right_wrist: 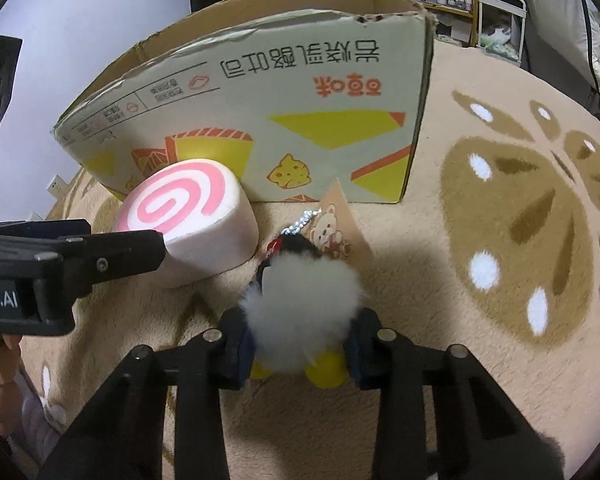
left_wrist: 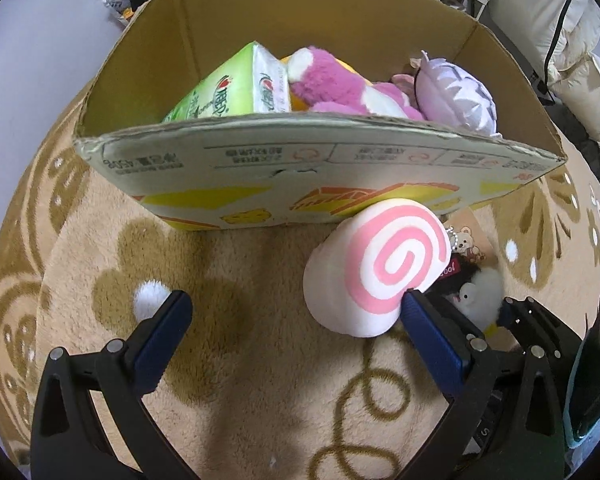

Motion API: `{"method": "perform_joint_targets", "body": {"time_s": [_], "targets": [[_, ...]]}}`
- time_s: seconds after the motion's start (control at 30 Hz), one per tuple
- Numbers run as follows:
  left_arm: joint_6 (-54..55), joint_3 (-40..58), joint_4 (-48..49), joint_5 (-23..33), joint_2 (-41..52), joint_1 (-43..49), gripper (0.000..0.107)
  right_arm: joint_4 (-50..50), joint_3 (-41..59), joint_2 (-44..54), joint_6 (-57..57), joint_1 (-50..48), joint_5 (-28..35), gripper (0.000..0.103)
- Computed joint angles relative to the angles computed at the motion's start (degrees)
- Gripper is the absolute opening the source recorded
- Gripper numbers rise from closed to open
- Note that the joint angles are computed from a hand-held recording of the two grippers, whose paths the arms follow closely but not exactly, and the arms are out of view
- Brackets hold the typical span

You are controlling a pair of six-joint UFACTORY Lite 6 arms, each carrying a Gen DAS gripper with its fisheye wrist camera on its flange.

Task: Organize soft objects
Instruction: 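Close the right tool on the penguin plush while the left tool grips the swirl cake cushion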

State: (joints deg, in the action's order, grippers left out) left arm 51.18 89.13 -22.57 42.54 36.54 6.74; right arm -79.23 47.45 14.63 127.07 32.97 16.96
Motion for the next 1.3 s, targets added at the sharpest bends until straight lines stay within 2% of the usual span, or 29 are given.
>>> {"method": "perform_joint_targets", "body": {"time_s": [0.17, 0.57, 0.83, 1.0, 1.1, 1.17, 1.3], "targets": [[0.8, 1.7, -1.6, 1.7, 1.7, -0.4, 0.102, -1.1, 0.1, -0.1, -0.3, -2.2, -1.4, 0.037], [-1.5, 3.4, -2.4, 0.4, 4.8, -4.3, 0.103, -3.4, -1.8, -1.5, 4.9, -0.1, -0.4, 0.036], [-2.3, -0.7, -4.3, -1.7, 4.2, -5.9, 0.103, -3.9, -2.9, -2.7, 5.4, -0.6, -0.9, 0.035], [-0.6, -3.2, -5.2, -3.2, 2.7, -6.3, 0.102, -9.2, -3.7, -2.4, 10.2, -1.9, -1.8, 0.035], [1.0, -4.0, -5.7, -2.0, 1.8, -6.3, 0.091, -10.7, -4.3, -2.7, 11.7, -2.0, -1.9, 0.035], [2.2, -4.7, -6.8, -1.1, 1.2, -6.6, 0.078, -9.3, -4.4, -3.0, 10.5, -1.7, -1.5, 0.035], [5.0, -7.7, -8.7, -1.6, -1.3, -7.2, 0.060, -8.6, -5.2, -4.0, 10.5, -1.3, -0.7, 0.035]]}}
